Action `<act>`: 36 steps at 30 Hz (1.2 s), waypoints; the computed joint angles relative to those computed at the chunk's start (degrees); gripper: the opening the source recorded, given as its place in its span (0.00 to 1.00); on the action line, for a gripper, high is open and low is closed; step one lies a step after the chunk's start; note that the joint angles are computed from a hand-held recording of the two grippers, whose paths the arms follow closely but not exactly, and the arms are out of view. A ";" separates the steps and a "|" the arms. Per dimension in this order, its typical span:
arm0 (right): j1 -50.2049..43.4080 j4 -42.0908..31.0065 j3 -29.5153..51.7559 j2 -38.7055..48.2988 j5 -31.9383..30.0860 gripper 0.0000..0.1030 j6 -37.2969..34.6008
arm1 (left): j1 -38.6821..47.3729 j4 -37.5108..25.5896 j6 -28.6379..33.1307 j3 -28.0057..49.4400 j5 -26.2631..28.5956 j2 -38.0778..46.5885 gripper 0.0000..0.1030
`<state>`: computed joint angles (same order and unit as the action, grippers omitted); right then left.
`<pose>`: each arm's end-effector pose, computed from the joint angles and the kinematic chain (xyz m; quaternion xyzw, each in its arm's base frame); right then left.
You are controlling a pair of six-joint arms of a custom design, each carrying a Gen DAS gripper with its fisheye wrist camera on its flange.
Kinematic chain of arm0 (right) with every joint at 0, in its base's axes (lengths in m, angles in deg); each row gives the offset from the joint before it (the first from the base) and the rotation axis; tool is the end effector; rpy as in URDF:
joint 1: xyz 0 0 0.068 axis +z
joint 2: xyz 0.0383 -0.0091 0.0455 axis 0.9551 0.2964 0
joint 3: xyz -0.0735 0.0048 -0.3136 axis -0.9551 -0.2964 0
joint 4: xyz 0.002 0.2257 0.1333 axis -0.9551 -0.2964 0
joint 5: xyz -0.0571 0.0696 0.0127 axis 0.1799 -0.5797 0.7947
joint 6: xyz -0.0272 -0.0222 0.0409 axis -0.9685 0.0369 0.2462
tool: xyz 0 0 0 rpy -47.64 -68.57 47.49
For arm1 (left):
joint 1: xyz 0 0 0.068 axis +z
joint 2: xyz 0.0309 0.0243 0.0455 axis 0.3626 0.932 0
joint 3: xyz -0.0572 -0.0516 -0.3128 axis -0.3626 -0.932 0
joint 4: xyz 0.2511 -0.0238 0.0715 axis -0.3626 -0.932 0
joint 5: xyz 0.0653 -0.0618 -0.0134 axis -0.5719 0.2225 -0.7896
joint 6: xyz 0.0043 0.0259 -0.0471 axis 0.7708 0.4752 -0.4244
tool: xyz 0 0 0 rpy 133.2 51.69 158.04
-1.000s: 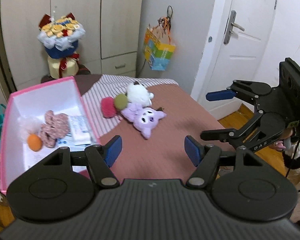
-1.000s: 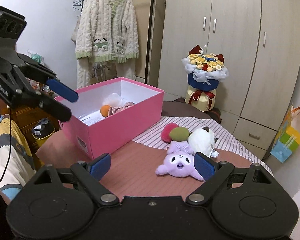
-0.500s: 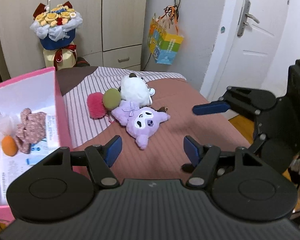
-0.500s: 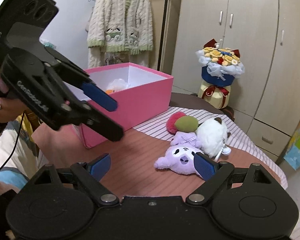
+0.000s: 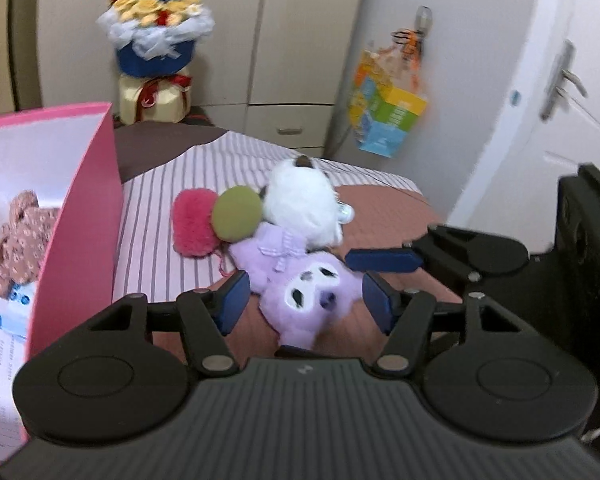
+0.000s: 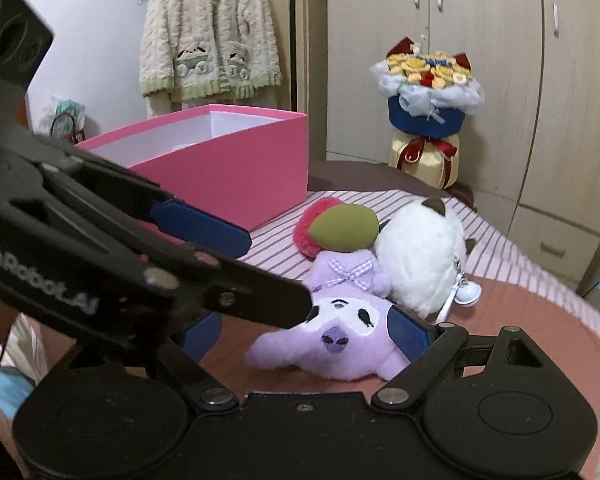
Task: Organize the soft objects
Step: 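Close the left tool on the purple plush toy, then lift the purple plush with the left tool and carry it over the box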
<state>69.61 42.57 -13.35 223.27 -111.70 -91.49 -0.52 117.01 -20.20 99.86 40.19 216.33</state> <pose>0.3238 0.0076 -0.0064 -0.3992 0.7836 0.2269 0.4185 0.2577 -0.0990 0.0296 -0.0062 0.8952 -0.1121 0.4313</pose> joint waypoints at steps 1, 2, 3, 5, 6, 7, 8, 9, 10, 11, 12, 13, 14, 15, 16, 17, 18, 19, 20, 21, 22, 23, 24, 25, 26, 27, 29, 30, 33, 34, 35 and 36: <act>0.21 -1.02 1.27 0.44 0.24 0.88 0.61 | 0.89 -0.29 -0.95 0.87 0.85 0.71 0.56; 0.51 -1.78 2.38 0.75 0.74 0.88 1.23 | 1.74 -0.43 -1.69 1.78 1.58 1.60 0.54; 0.71 -2.19 3.18 1.10 1.12 0.88 1.56 | 2.32 -0.59 -2.10 2.64 1.70 2.53 0.52; 1.10 -3.56 4.61 1.66 1.92 0.87 1.48 | 3.04 -1.70 -2.60 4.35 1.76 4.14 0.49; 1.28 -4.39 5.16 1.87 2.32 0.87 1.15 | 3.54 -2.05 -3.01 5.11 2.65 4.94 0.46; 1.40 -5.14 5.64 2.19 2.52 0.86 0.61 | 4.14 -2.29 -3.45 5.72 3.90 5.69 0.43; 1.55 -5.45 5.92 2.44 2.74 0.86 0.33 | 4.67 -2.22 -3.94 6.12 5.01 6.43 0.42; 1.63 -4.88 5.80 2.84 2.94 0.86 0.03 | 4.80 -2.24 -4.27 6.53 5.38 7.10 0.39; 1.70 -4.51 5.67 3.09 3.14 0.87 -0.49 | 4.66 -0.51 -4.15 6.47 5.47 8.17 0.36; 1.82 -3.93 5.40 3.28 3.46 0.87 -1.02 | 4.65 0.98 -4.21 6.31 5.83 8.94 0.35; 1.99 -3.03 5.07 3.48 3.97 0.87 -1.28 | 4.57 1.90 -4.42 6.27 6.09 9.49 0.34; 2.12 -2.84 5.00 3.62 4.35 0.87 -1.50 | 4.38 2.47 -4.39 6.31 5.99 9.87 0.34; 2.12 -3.15 5.15 3.70 4.48 0.87 -1.62 | 4.24 2.99 -4.33 6.29 5.78 10.15 0.33; 2.11 -3.93 5.65 3.83 4.44 0.87 -1.38 | 4.19 3.36 -4.50 6.38 5.68 10.48 0.33; 2.09 -5.41 6.51 3.90 4.29 0.87 -0.93 | 4.16 3.63 -4.79 6.44 5.71 10.72 0.33; 2.19 -6.96 7.56 4.03 4.32 0.87 -0.41 | 4.20 3.75 -5.09 6.48 5.85 10.88 0.33; 2.33 -8.01 8.39 4.28 4.42 0.87 0.23 | 4.20 3.80 -5.36 6.40 5.90 10.86 0.33; 2.52 -8.49 8.88 4.49 4.63 0.88 0.83 | 3.98 3.78 -5.36 6.42 5.67 10.88 0.33; 2.69 -8.09 8.87 4.65 4.86 0.88 1.30 | 3.71 3.73 -4.95 6.42 5.39 10.91 0.33; 2.91 -6.96 8.45 4.79 5.28 0.88 1.66 | 3.37 3.84 -4.72 6.40 4.82 10.99 0.33; 3.19 -5.53 7.68 4.87 6.02 0.88 1.95 | 3.11 4.10 -4.68 6.27 4.50 11.10 0.33; 3.49 -3.99 6.85 4.96 6.85 0.88 2.48 | 3.09 4.20 -4.68 6.23 4.72 11.25 0.34; 3.75 -2.08 5.89 5.08 7.68 0.88 3.55 | 3.22 3.95 -5.12 6.25 5.34 11.22 0.34; 3.93 -0.11 4.92 5.27 8.43 0.87 5.14 | 3.46 3.82 -5.72 6.26 6.19 11.23 0.35; 4.07 1.85 4.01 5.48 9.13 0.87 6.65 | 3.72 3.49 -5.96 6.30 7.04 11.11 0.36; 4.38 5.05 2.60 5.86 10.18 0.85 8.65 | 3.86 3.05 -6.07 6.35 7.82 11.04 0.39; 4.86 10.28 0.19 6.67 11.42 0.81 11.11 | 3.41 2.31 -6.18 6.24 7.80 10.98 0.40; 5.07 12.63 -1.05 7.07 11.91 0.79 11.84 | 2.87 3.13 -6.29 5.64 7.20 11.12 0.40; 5.05 16.87 -3.62 7.72 12.56 0.74 14.21 | 0.38 5.82 -6.04 3.07 3.52 10.83 0.40; 4.95 17.93 -4.43 7.81 12.53 0.73 14.81 | -0.60 6.32 -5.48 2.34 2.14 10.66 0.40; 4.74 18.70 -5.10 7.85 12.28 0.72 15.24 | -1.78 6.46 -4.98 1.76 0.45 10.43 0.40; 4.58 19.43 -5.78 7.89 11.96 0.72 15.74 | -2.88 6.37 -4.55 1.27 -1.10 10.11 0.39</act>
